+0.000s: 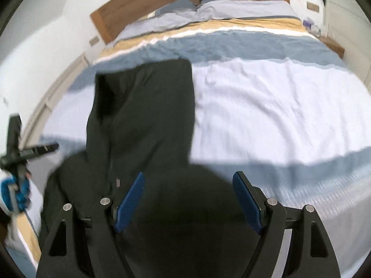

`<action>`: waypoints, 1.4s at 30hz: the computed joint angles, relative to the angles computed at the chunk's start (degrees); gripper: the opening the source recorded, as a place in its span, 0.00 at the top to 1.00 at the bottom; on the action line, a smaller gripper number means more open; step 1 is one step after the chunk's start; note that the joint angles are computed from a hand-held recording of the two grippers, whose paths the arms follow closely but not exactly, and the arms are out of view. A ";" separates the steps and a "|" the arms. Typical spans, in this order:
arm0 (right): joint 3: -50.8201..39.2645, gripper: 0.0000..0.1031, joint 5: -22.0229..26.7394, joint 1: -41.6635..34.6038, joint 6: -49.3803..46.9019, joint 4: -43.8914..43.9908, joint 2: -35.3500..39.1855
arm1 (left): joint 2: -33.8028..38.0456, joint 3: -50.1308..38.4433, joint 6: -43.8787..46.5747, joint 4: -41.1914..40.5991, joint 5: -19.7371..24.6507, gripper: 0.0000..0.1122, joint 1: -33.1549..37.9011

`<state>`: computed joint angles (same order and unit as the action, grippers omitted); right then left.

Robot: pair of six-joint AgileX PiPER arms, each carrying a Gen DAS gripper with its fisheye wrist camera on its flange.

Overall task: Fold large clothes
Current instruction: 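Grasp the folded coat with both tools and lift it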

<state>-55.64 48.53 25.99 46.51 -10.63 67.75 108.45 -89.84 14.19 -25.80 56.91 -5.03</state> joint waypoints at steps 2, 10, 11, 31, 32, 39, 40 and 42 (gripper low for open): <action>-0.80 0.25 -6.13 -6.76 -7.31 7.16 4.21 | 5.14 -5.43 -1.67 -1.88 0.60 0.51 -0.69; -7.31 0.23 -20.94 -16.64 -28.20 30.87 20.15 | 21.54 -23.43 -9.38 -6.73 2.47 0.51 -3.43; -8.53 0.22 -21.44 -16.96 -30.37 33.30 22.04 | 22.74 -24.88 -10.31 -6.57 2.79 0.51 -3.67; -21.85 0.91 -9.04 -9.56 -18.59 13.57 24.29 | 10.45 -11.88 -14.55 3.80 -2.19 0.95 -8.66; -20.59 0.91 -8.82 -9.03 -18.80 13.33 21.92 | 8.43 -9.25 -13.43 2.25 -3.10 0.95 -8.07; -16.11 0.91 -3.69 2.25 -12.22 4.74 7.63 | -10.93 14.54 0.20 -10.63 -8.84 0.95 -2.58; -15.15 0.91 -2.44 5.49 -9.51 2.05 5.30 | -13.87 18.04 2.80 -12.81 -8.65 0.95 -1.27; -13.64 0.91 0.66 11.96 -3.49 -3.77 2.02 | -17.20 22.62 6.09 -16.55 -8.12 0.95 0.43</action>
<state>-69.28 49.20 37.94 43.02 -14.41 69.77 91.25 -67.22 20.29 -42.35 48.79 -4.60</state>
